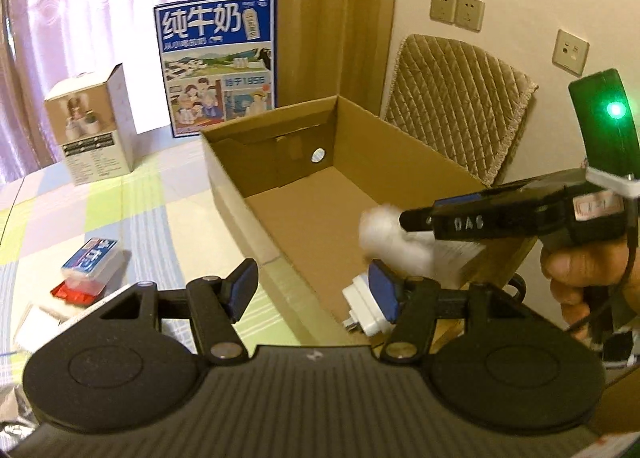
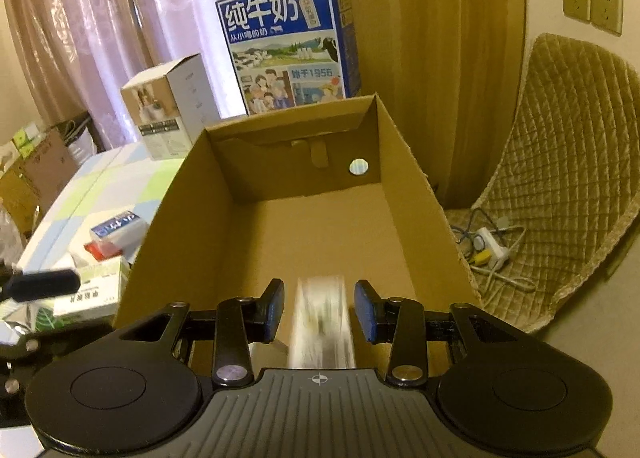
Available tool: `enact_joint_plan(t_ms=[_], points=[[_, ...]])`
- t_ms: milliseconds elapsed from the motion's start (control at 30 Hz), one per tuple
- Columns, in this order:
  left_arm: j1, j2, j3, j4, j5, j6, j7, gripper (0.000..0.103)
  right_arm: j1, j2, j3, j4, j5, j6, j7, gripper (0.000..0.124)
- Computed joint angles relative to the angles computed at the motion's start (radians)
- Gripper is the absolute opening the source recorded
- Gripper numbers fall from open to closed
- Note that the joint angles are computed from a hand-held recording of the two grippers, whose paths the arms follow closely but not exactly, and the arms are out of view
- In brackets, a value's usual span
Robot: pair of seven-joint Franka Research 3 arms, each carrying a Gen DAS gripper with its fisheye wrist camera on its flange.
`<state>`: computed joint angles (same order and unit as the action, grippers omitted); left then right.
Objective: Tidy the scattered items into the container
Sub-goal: 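Carry the plug adapter and ointment box into the cardboard box and release both, then withdraw both grippers from the cardboard box back over the table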
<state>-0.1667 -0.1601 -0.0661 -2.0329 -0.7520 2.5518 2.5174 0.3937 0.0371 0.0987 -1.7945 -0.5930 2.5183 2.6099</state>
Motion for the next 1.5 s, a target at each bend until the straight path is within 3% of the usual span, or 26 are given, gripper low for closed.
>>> enact_joint_plan(t_ms=[233,533,800,967,1267,1500], points=[[0.01,-0.048,0.023,-0.053,0.004,-0.006,-0.015,0.06,0.001,-0.045,0.015,-0.018,-0.058,-0.019,0.08,0.045],[0.01,-0.156,0.081,-0.14,0.026,-0.005,-0.043,0.069,0.01,-0.111,0.087,-0.039,-0.103,-0.041,0.191,0.053],[0.017,-0.262,0.145,-0.225,0.101,-0.01,-0.085,0.08,0.061,-0.111,0.145,-0.012,-0.129,-0.086,0.237,0.073],[0.026,-0.341,0.203,-0.29,0.128,-0.01,-0.101,0.093,0.104,-0.1,0.161,0.004,-0.142,-0.104,0.264,0.088],[0.09,-0.422,0.274,-0.359,0.244,-0.019,-0.168,0.099,0.173,-0.046,0.158,0.043,-0.12,-0.119,0.257,0.101],[0.133,-0.458,0.318,-0.401,0.303,-0.036,-0.204,0.1,0.234,0.027,0.134,0.096,-0.074,-0.127,0.181,0.101]])
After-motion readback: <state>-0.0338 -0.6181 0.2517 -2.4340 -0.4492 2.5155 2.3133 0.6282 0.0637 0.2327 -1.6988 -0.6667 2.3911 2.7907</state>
